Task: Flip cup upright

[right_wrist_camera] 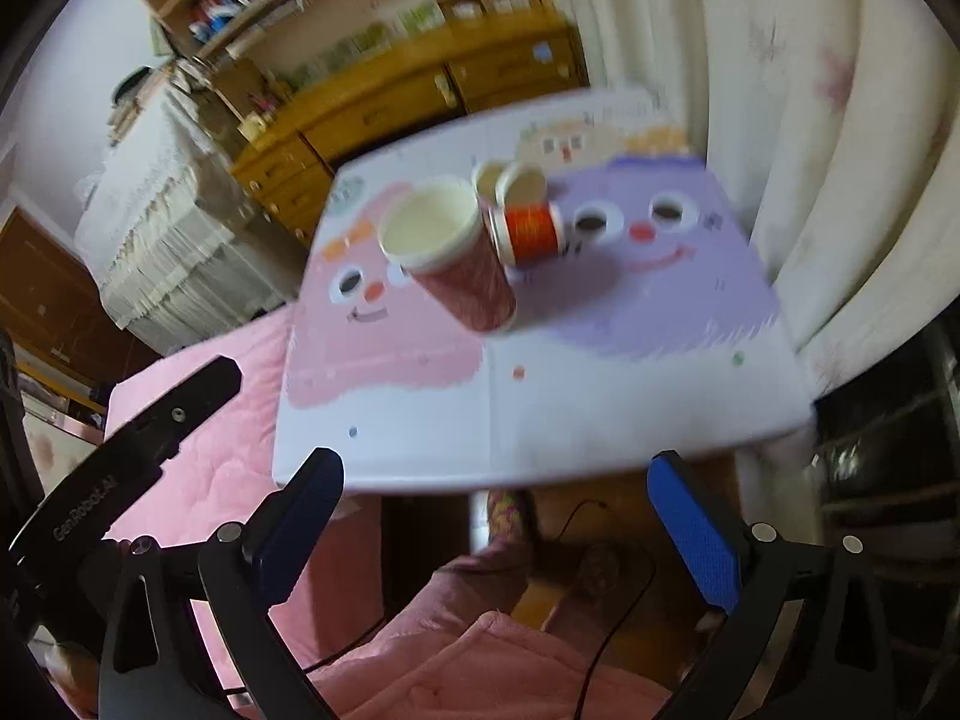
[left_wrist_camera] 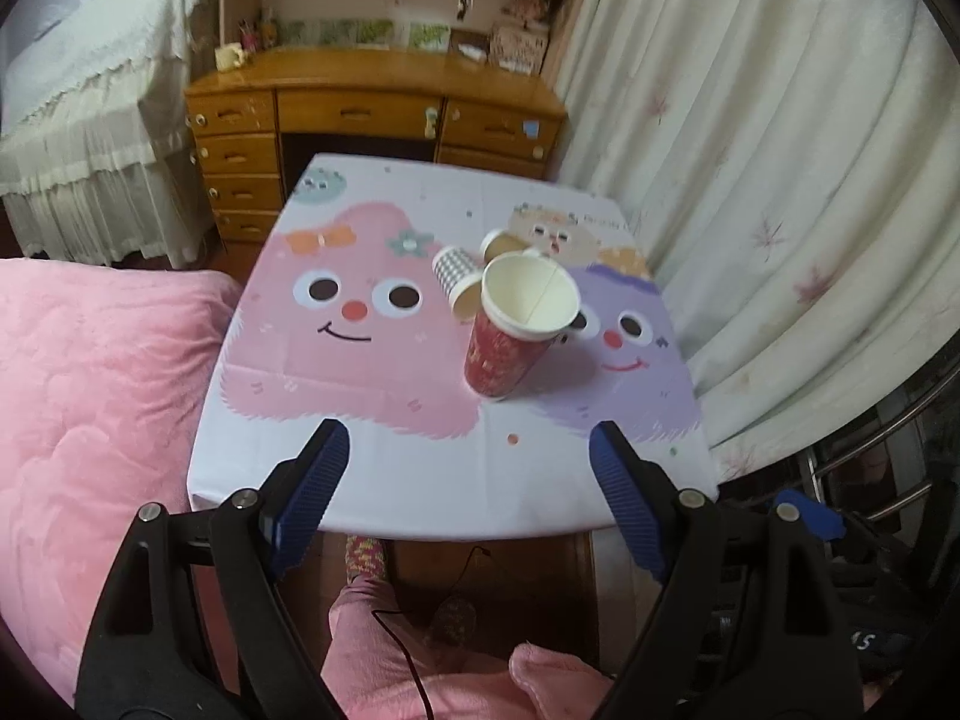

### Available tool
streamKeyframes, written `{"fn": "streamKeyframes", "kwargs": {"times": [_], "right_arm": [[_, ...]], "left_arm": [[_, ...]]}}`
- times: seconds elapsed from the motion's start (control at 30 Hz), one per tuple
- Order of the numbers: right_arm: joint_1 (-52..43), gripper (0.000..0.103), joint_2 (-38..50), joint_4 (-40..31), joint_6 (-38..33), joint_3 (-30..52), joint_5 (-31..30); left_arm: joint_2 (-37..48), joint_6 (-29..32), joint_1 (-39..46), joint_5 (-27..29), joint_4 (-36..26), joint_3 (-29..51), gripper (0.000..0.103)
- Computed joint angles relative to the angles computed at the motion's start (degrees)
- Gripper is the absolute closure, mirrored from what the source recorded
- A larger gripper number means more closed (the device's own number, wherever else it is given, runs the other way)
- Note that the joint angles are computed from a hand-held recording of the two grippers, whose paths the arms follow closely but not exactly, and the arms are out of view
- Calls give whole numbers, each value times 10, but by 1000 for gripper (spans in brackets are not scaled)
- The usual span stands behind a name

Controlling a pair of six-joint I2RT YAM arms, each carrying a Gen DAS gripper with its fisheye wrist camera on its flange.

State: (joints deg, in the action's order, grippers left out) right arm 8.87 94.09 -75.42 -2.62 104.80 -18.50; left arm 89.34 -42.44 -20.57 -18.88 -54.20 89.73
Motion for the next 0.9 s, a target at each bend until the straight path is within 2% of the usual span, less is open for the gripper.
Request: {"fn": "streamKeyframes", "kwargs": {"times": [0.07, 0.2, 0.3, 0.47, 0.63, 0.9], "right_arm": [[-16, 0, -35, 3, -14, 7, 2], [-41, 0, -91, 14, -40, 7, 9], [-67, 0, -117, 13, -59, 9, -5], [-108, 0, -125, -3, -83, 32, -27], [-139, 0, -125, 0, -80, 31, -57], [-142, 0, -114, 4, -83, 36, -68]], "left_arm": [[3, -21, -29, -45, -29, 25, 16], [23, -61, -81, -120, -92, 74, 1], [51, -73, -117, -175, -137, 114, 1], [74, -96, -138, -188, -167, 144, 1], [91, -114, -159, -231, -185, 160, 1], [99, -121, -149, -227, -186, 160, 1]]}}
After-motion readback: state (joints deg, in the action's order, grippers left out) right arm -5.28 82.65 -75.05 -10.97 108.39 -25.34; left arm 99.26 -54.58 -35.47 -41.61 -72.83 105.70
